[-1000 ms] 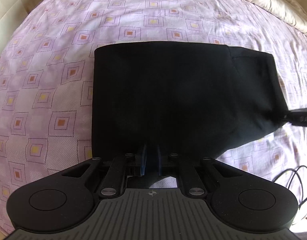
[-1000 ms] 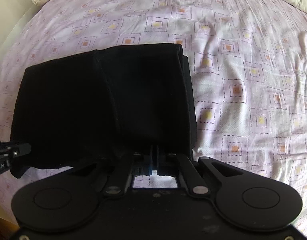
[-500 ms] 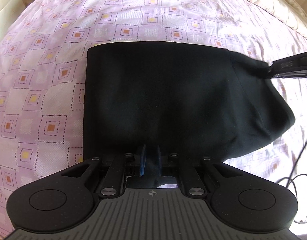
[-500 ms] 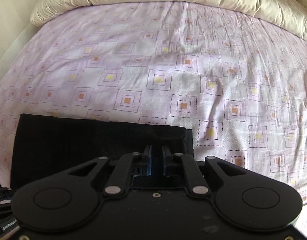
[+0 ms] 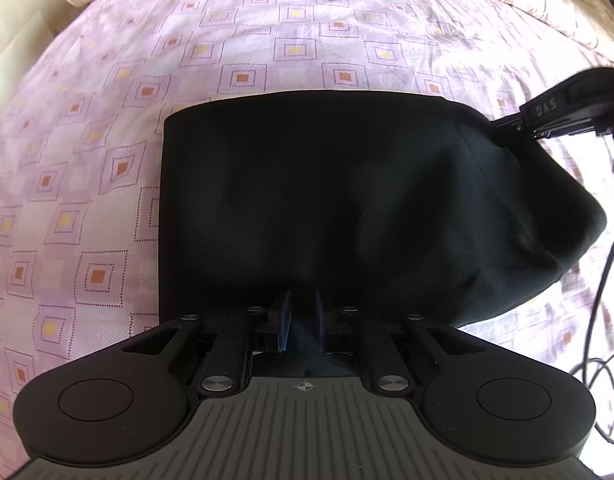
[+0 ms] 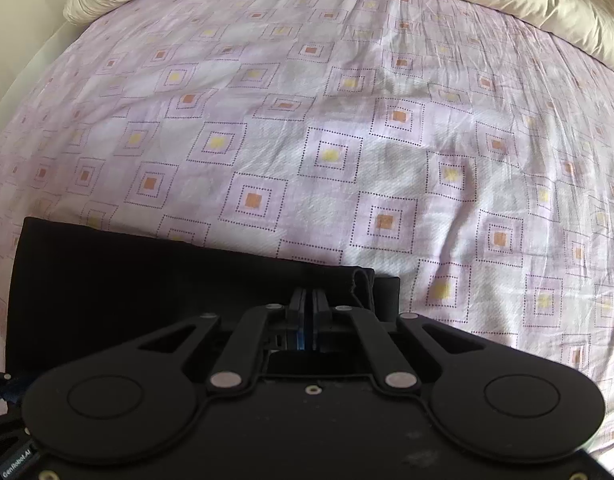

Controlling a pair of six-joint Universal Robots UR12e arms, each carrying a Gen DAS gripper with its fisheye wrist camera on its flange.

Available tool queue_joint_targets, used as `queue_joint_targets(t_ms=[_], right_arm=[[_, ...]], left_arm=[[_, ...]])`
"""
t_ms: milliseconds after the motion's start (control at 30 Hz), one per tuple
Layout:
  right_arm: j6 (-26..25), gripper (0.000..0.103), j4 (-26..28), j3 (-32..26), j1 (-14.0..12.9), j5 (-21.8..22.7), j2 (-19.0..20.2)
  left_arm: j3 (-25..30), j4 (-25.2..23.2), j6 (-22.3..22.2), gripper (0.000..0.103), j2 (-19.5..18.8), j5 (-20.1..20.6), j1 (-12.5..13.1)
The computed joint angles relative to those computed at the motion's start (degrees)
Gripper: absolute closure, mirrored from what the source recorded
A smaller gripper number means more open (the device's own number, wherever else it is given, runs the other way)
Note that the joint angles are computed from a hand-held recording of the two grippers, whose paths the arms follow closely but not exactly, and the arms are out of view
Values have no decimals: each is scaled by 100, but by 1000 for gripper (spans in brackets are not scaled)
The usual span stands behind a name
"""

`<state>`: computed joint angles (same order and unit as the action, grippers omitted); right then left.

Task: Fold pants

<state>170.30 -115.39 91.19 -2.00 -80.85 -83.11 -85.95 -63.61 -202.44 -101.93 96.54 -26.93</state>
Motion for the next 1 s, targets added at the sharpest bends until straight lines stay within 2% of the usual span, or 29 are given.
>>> queue_joint_targets(t_ms=[100,267,300,333,367,433,533,567,667,733,767,833,933,1000], right_arm=[[71,103,-12,21,-49,77,-42],[-17,102,-477,413,-65,-42,-373],[48,97,-597,469,-46,-200,-434],[175,80,-760,532,-16,-464,-512],[281,76,-867,581,-37,-488,-583],[383,76,-1064,687,-151,-232,-769],[56,66,-1531,909,-198,-109,-1123],[-24,61,-1645,981,-209,-63,-1240],[-77,59,-1733,1138,-185,-119,-1553],[-13,58,-1654,1210,-173,-220,-1742],[14,58,-1563,1237,-219,-103,-1825],[20,59,-1052,1178,-399,398,-1958],[-48,59,-266,1043,-559,684,-2073],[-65,59,-66,1038,-652,799,-2188]], left_arm=[[-7,25,63,90,0,92,-32],[5,23,54,91,53,-61,35],[25,26,9,91,58,-2,27],[55,37,-40,91,58,109,5],[80,83,-77,91,59,237,-23],[111,204,-152,90,87,475,-89],[199,277,-344,90,128,651,-177],[248,245,-429,90,131,723,-218],[420,26,-709,90,134,929,-350],[504,-116,-980,90,139,1016,-432],[548,-195,-1109,90,143,1033,-473],[644,-361,-1336,90,144,1117,-586],[723,-444,-1684,90,162,1294,-774],[825,-640,-1802,90,144,1372,-886]])
